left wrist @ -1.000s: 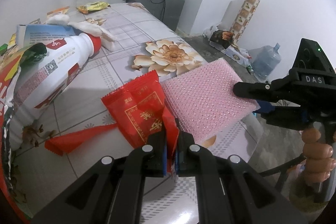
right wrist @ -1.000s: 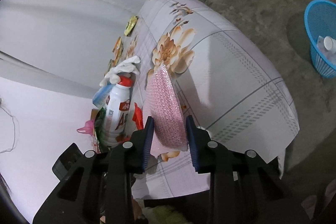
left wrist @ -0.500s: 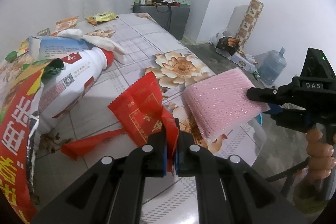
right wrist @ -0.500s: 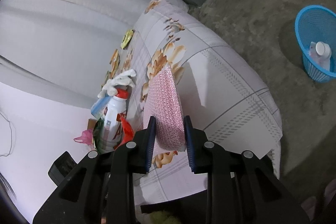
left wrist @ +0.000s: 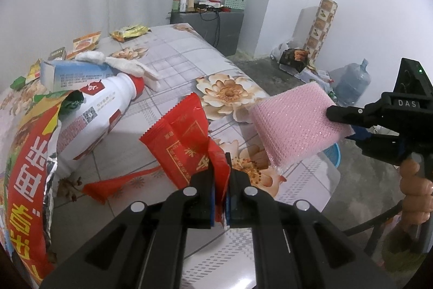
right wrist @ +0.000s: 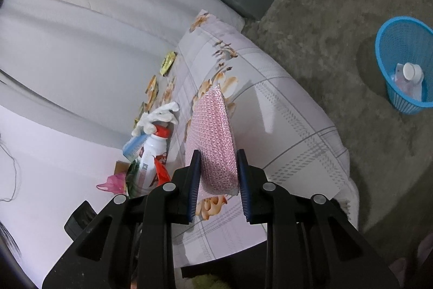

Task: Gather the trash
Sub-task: 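Lift the pink sponge with the right gripper while the left gripper holds the red packet, then carry the sponge and red packet over the wastebasket and open both grippers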

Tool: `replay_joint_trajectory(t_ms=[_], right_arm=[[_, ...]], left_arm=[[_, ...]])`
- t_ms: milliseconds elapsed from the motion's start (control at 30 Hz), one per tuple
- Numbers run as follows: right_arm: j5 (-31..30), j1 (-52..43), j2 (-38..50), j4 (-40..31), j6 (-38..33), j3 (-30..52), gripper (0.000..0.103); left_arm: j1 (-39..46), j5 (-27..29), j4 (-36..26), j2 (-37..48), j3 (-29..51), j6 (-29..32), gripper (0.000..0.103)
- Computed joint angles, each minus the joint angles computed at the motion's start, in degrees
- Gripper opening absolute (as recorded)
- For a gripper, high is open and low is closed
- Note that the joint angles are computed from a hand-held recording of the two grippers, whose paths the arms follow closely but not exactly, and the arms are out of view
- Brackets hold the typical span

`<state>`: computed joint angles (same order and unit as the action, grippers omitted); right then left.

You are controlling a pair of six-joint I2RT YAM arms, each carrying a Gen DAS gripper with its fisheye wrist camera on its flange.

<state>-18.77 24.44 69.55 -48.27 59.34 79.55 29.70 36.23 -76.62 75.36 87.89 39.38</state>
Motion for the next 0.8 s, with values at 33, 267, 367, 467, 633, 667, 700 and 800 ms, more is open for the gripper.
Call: replay_joint_trajectory(t_ms=[33,267,367,467,633,667,700,800], right_arm=[[-0.23,-0.33,-0.51,0.37,0.07,-0.64,0.024],[-2.07,-2.91,-3.18,1.55,0.01,-3.30,0.024],[-2.43,-4.08,-4.24,1.28,-0.12,-3.79,0.024],[-2.34,-5.32,-5.49,1.12,-0.08,-4.16,0.024],[-1.99,-8.63,-9.13,0.65,-0.03,-5.90,0.024],[-2.45,-9.67,-9.79,0.57,-0.11,-6.40,0.024],[-2.88,-10.92,-10.56,0.40,-0.17,-6.93,0.024],[-3.34,-14.07,-12.18,-0.94,-0.90,-7.49,0.024]], left_arm=[[-0.21,-0.17,0.02,-0.27,-0.07,0.01,0.005],[-2.75,-1.71,0.35,-2.15,-0.18,-1.24,0.005],[-3.45,-1.15,-0.55,-2.30,0.69,-1.33,0.005],[-3.09,1.54,-3.84,-0.50,3.59,-0.52,0.005],[-4.40,3.09,-7.43,3.07,9.09,-0.79,0.005],[-4.71,3.44,-8.36,3.91,10.31,-0.70,0.005],[-5.22,3.72,-9.04,4.51,11.26,-0.84,0.005],[-8.11,4.62,-10.89,6.19,14.56,-2.28,0.005]])
